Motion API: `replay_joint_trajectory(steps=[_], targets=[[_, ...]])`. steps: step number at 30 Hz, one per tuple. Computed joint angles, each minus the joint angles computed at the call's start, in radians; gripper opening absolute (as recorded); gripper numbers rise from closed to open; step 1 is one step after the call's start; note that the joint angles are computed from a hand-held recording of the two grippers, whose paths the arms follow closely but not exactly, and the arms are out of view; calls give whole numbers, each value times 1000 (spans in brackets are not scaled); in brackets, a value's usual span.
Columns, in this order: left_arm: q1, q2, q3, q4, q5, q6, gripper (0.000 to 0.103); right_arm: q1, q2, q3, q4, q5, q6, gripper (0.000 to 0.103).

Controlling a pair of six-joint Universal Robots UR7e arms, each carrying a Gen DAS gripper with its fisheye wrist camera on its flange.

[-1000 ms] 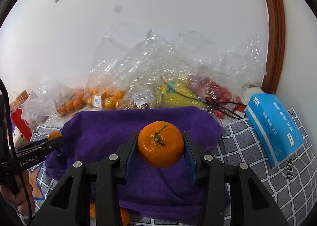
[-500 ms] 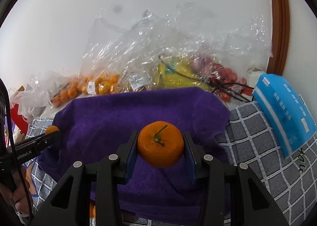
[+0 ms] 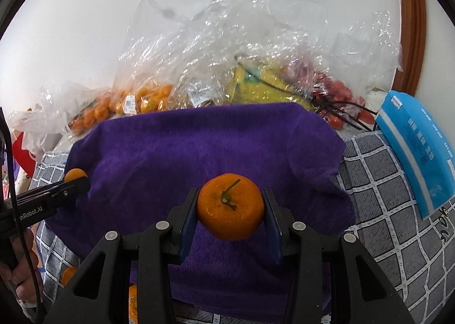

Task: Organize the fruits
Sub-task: 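Carry the tangerine in the right gripper while the left gripper carries the orange onto the purple towel, then open both grippers to release the fruits on the towel and lift away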

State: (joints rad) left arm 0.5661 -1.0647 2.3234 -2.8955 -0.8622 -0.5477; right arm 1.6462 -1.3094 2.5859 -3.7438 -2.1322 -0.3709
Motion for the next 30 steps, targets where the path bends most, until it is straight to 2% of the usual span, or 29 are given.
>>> replay_joint_trajectory(steps=[15,21,28,30], targets=[[18,12,-14,29,-21,-8,34,-4,37,-14,13,-41,-11,43],[20,14,-19,44,-21,-10,34,3,41,-7,-18,-43,-22,44],[9,-1,-11,24,-27,7,34,38,10,1,-46,-60,-38,57],[-2,-12,-5,17,-27,12,36,51,1,2,-60,-66,-34,58]])
